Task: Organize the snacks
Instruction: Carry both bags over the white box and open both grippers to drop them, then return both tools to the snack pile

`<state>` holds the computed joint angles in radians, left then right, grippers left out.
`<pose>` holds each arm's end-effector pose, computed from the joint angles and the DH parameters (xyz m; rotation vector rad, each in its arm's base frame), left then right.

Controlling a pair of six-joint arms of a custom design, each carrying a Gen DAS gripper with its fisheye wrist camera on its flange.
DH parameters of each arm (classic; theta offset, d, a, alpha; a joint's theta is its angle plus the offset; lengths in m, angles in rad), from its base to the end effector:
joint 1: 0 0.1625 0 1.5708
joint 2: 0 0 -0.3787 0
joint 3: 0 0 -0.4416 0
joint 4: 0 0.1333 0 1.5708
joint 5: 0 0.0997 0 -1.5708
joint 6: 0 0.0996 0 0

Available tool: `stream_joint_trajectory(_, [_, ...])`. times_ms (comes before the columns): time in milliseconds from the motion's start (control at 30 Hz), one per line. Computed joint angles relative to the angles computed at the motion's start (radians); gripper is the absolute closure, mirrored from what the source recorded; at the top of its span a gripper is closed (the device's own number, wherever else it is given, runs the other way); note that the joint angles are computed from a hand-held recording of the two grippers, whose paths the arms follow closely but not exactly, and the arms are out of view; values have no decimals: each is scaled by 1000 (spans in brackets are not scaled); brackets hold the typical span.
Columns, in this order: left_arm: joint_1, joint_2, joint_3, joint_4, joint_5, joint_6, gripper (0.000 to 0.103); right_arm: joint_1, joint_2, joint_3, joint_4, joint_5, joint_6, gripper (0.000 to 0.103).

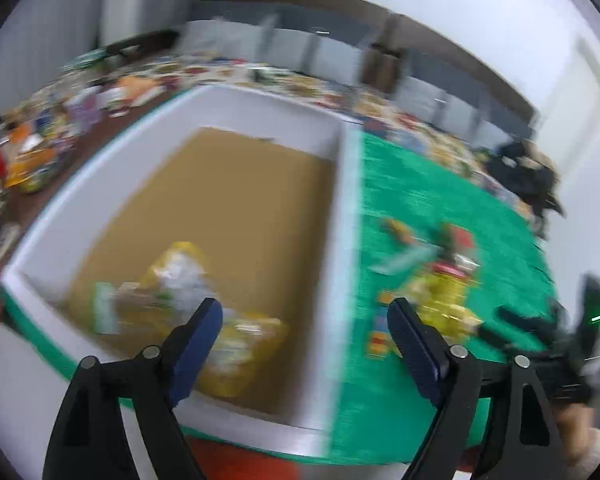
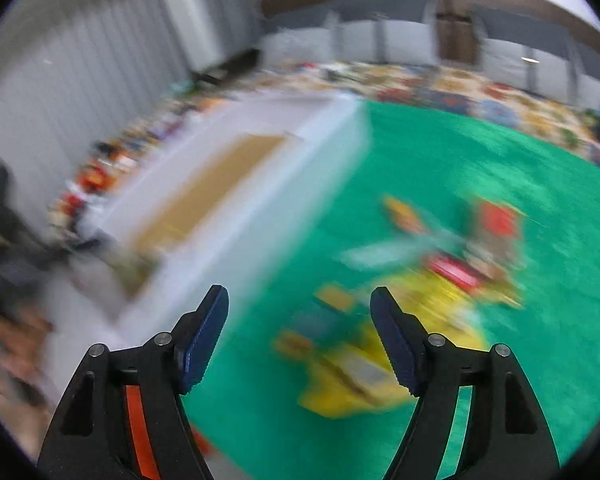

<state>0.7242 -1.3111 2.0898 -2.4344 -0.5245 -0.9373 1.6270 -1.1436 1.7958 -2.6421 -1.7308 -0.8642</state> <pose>-0.2404 -0.5057 0.1771 -0.1616 2.3100 -1.1009 0.1531 -0.6313 0.1899 1.1990 -2.5261 0.4586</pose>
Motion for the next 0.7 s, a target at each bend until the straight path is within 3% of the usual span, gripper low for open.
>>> stream_joint_trajectory(167, [-5, 215, -100, -210, -108, 122, 10, -167, -51, 63, -195, -96, -121, 26])
stream_joint_trajectory(333, [25, 404, -206, -193, -146, 26, 10, -287, -92, 101, -337, -54, -99, 26])
stream_joint_trajectory(433, [34, 472, -235, -169, -121, -4, 10, -307, -98, 72, -286, -31, -59, 26])
stream_joint_trajectory(700, [39, 532, -265, -33, -84, -43, 10, -313, -85, 73, -310, -11, -118, 25])
